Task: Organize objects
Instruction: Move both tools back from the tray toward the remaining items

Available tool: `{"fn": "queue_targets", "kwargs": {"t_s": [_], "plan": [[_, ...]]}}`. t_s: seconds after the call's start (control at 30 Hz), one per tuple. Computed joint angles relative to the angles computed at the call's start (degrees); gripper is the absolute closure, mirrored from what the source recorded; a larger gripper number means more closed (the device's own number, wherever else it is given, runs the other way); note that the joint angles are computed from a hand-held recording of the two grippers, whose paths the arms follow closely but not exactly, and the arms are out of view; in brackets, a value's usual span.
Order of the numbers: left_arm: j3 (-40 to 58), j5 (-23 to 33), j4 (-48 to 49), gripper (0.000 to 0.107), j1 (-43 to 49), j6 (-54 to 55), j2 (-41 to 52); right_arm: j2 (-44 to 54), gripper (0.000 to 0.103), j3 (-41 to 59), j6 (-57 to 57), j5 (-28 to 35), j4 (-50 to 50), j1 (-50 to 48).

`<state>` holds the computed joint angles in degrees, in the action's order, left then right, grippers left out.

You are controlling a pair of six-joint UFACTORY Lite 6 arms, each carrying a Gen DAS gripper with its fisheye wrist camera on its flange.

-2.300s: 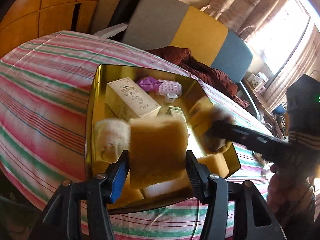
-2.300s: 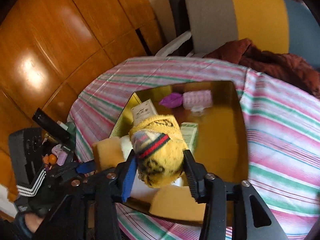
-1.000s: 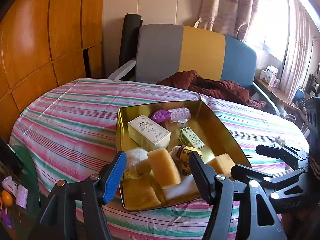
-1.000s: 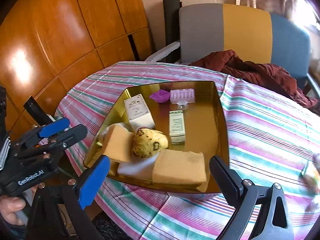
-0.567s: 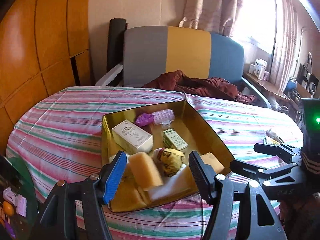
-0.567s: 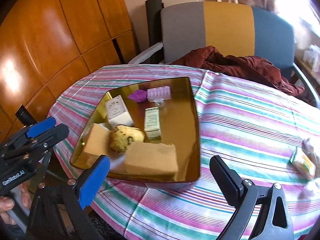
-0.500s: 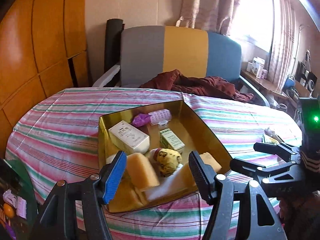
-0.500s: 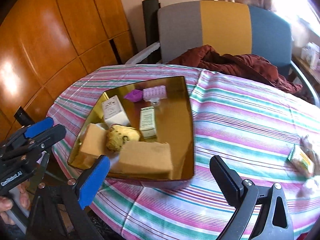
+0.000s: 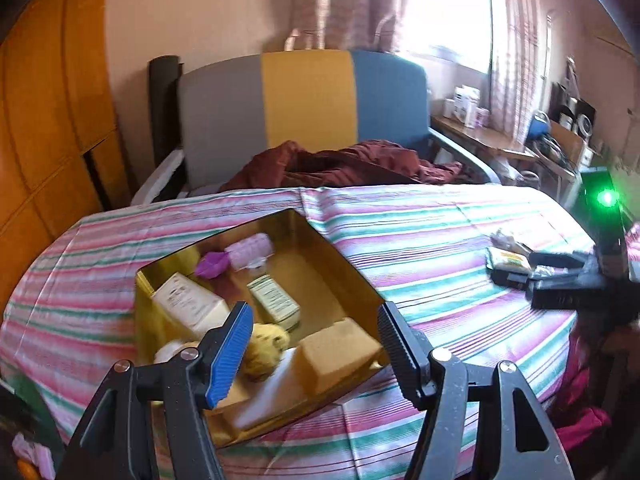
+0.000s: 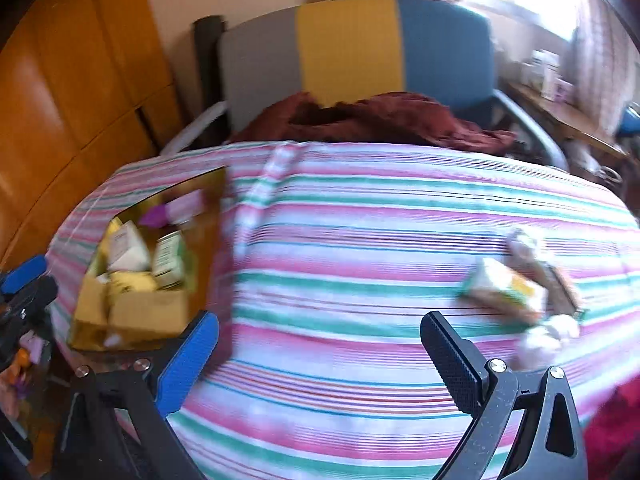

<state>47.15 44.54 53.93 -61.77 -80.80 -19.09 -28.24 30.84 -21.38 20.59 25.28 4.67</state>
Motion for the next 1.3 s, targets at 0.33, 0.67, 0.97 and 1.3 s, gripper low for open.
{"fn": "queue_targets", "kwargs": {"t_s": [0.33,0.67,0.97,1.3], "plan": [[10.51,-3.59,0.45,0.041,-2.03,2.80,13.03,4.01,0.001,4.73,-27.34,5.97,12.19,-28.88],[24.87,-8.77,-6.36,0.041,-2.24,12.07,29.14,19.14,0.001,12.11,-50.88,7.09,29.62,-49.18],[43.34,-12.56,-25.78,0.041,-0.36,31.49,46.79,28.75,0.001,18.23,-46.55,11.81,28.93,-56.04],[79.37,-1.31,-38.82,0.041,0.90,53.40,72.99,33.80,0.004,18.76,-43.72,13.74,24.88,-53.02]]}}
